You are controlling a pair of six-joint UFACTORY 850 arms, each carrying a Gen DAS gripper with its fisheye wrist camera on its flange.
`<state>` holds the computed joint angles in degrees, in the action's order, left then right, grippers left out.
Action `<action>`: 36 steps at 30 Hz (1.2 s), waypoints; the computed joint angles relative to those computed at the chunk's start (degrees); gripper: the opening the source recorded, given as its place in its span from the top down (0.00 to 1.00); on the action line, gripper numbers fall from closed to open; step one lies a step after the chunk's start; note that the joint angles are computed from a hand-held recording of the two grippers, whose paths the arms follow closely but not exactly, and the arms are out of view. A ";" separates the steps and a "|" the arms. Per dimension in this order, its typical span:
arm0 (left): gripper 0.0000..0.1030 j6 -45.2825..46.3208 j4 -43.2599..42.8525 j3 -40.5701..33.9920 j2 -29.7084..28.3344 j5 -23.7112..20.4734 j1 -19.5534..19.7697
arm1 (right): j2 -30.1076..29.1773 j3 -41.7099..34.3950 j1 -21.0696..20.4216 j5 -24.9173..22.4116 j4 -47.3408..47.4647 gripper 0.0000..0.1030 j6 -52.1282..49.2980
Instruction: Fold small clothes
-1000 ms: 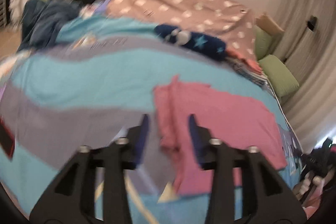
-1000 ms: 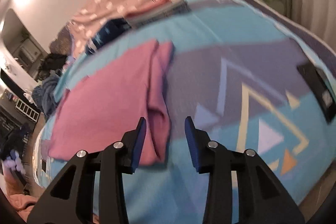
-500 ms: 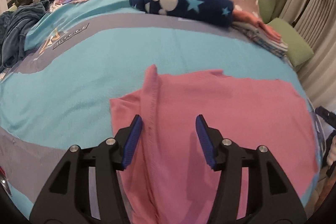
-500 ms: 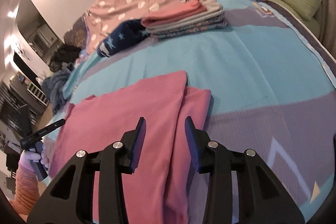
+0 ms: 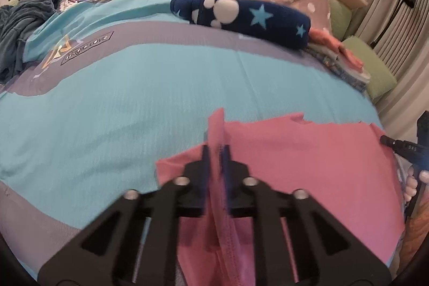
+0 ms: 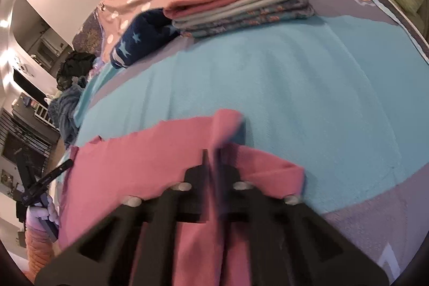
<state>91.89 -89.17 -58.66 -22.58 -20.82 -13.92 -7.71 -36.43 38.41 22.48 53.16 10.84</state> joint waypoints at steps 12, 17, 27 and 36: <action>0.96 4.60 -8.89 -1.08 1.05 -12.04 3.71 | 5.67 1.40 2.89 7.07 14.01 0.97 -16.25; 0.52 -8.25 1.75 -3.94 -3.91 -13.92 3.68 | -0.23 0.59 0.32 -0.23 9.71 0.94 -7.67; 0.97 -6.10 2.33 -3.94 -3.94 -9.94 1.26 | 1.93 2.00 2.18 3.42 9.80 0.98 -6.18; 0.89 4.37 -4.30 -3.86 -2.02 -6.58 1.37 | 1.48 -0.69 2.95 7.04 29.59 0.96 -28.04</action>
